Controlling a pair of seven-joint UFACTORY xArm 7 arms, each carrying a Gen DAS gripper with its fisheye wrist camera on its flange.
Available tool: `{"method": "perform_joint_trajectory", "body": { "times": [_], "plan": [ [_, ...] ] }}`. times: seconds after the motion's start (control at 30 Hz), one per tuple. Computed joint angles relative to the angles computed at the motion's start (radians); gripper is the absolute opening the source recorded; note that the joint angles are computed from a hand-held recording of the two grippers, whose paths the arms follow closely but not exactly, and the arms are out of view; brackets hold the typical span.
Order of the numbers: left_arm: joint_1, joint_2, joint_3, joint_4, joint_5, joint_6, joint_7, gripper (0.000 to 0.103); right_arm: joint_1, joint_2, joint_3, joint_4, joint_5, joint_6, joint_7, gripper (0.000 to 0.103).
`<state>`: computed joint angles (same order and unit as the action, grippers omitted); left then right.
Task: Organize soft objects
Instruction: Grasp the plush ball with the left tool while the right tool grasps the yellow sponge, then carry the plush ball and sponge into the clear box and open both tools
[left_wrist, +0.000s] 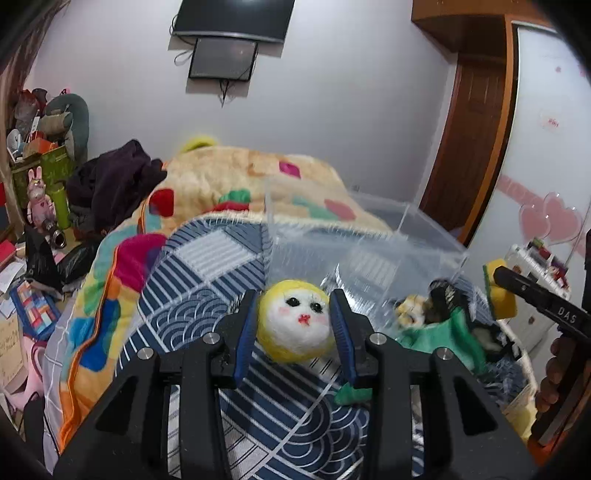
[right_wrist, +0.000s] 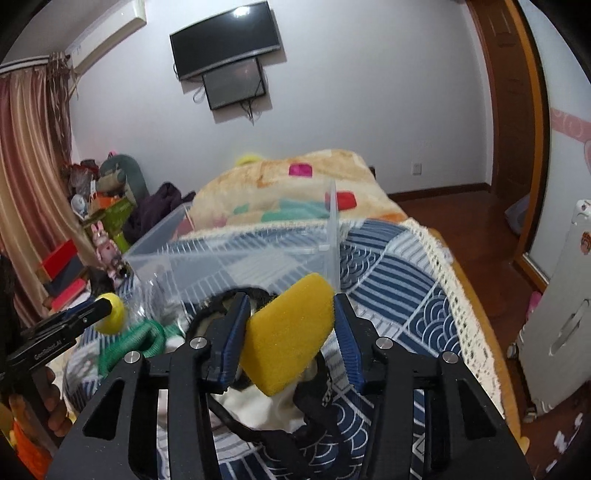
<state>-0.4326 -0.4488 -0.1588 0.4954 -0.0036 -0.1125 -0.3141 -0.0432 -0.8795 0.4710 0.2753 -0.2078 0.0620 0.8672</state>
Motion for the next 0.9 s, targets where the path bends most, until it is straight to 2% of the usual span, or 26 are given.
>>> {"method": "perform_joint_trajectory", "body": {
  "times": [0.27,0.47,0.6,0.7,0.77,0.9],
  "plan": [
    [-0.003,0.022,0.012,0.085,0.012,0.018,0.030,0.039,-0.072,0.017,0.039,0.083,-0.027,-0.014,-0.015,0.043],
    [-0.022,0.104,0.033,0.201,0.008,0.055,0.079,0.039,-0.170,0.085,0.084,0.183,-0.057,-0.032,-0.043,0.043],
    [-0.051,0.173,0.059,0.285,-0.020,0.093,0.130,0.039,-0.228,0.141,0.119,0.243,-0.071,-0.038,-0.055,0.043],
    [-0.102,0.227,0.102,0.349,-0.086,0.136,0.200,0.039,-0.283,0.208,0.163,0.304,-0.096,-0.019,-0.064,0.043],
    [-0.094,0.260,0.093,0.388,-0.118,0.160,0.229,0.039,-0.297,0.247,0.173,0.331,-0.115,0.000,-0.070,0.043],
    [-0.034,0.328,0.036,0.463,-0.127,0.218,0.241,0.039,-0.300,0.339,0.174,0.381,-0.159,0.038,-0.070,0.043]
  ]
}}
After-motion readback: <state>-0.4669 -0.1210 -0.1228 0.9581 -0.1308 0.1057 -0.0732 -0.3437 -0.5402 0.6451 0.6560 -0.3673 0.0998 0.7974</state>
